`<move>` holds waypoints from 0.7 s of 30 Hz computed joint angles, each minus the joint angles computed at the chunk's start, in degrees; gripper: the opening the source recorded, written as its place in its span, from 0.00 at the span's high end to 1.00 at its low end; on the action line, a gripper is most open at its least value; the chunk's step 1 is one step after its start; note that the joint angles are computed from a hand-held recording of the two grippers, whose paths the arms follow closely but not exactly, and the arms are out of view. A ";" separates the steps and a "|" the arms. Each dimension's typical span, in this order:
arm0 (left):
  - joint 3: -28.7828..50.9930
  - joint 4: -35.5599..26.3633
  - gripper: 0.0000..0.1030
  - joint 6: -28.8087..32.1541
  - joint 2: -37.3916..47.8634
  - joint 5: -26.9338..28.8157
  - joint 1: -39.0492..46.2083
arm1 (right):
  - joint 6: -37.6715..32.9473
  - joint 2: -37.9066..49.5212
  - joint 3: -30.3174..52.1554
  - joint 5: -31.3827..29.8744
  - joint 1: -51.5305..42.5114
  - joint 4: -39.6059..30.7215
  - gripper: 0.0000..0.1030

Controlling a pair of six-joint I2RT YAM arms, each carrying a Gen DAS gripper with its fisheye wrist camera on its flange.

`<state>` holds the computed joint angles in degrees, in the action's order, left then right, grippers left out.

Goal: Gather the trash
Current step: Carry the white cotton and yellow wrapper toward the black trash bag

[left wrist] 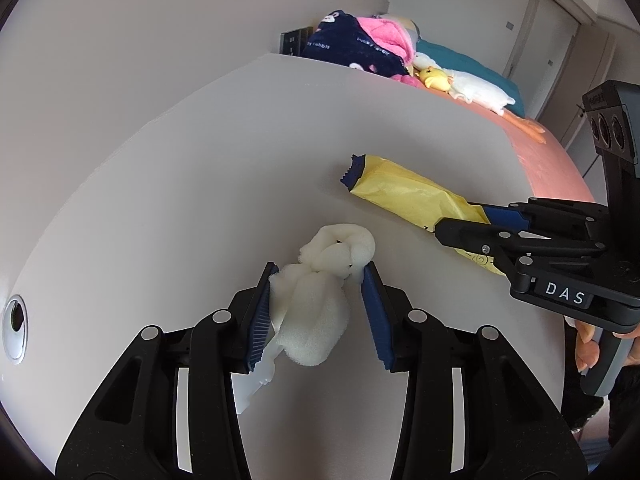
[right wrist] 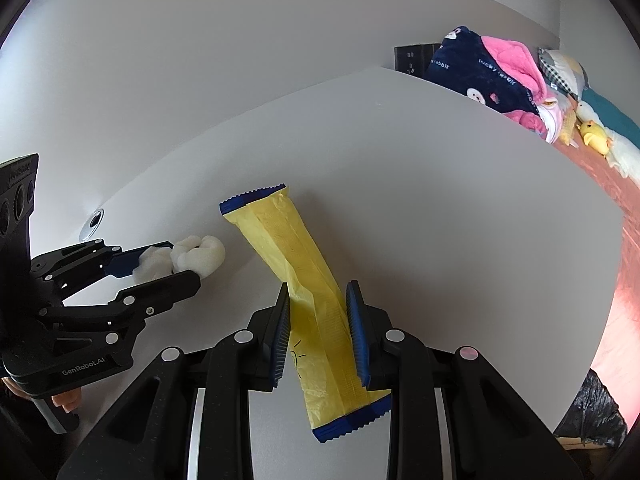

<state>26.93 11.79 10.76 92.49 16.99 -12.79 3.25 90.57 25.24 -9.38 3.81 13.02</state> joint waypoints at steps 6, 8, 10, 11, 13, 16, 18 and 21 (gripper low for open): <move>-1.53 -1.04 0.59 -1.78 -3.16 -1.20 -2.88 | -0.76 -6.39 -3.70 -1.64 -2.08 -1.90 0.72; -2.20 -1.46 0.59 -2.27 -4.56 -1.74 -3.85 | -1.10 -8.45 -4.59 -2.67 -3.18 -2.92 0.72; -2.63 -2.17 0.59 -2.79 -5.88 -2.15 -4.73 | -1.44 -10.34 -5.46 -3.23 -3.99 -3.77 0.72; -2.60 -2.40 0.59 -3.16 -6.22 -2.40 -5.26 | -1.63 -11.38 -5.93 -3.46 -4.32 -4.30 0.72; -3.05 -2.99 0.59 -3.54 -7.40 -2.75 -6.04 | -1.93 -13.50 -6.81 -3.55 -4.65 -5.46 0.72; -4.20 -3.93 0.59 -4.27 -9.79 -3.37 -7.48 | -2.32 -17.64 -8.49 -4.12 -5.46 -7.49 0.72; -4.92 -4.75 0.59 -4.75 -11.54 -3.85 -8.50 | -2.47 -20.49 -9.66 -4.50 -6.03 -8.86 0.72; -6.02 -5.79 0.59 -5.62 -14.13 -4.10 -9.84 | -2.84 -25.14 -11.50 -5.12 -7.14 -11.29 0.72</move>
<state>20.91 5.99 5.14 78.36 12.89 -22.63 0.41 65.43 13.74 -14.50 -3.33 1.72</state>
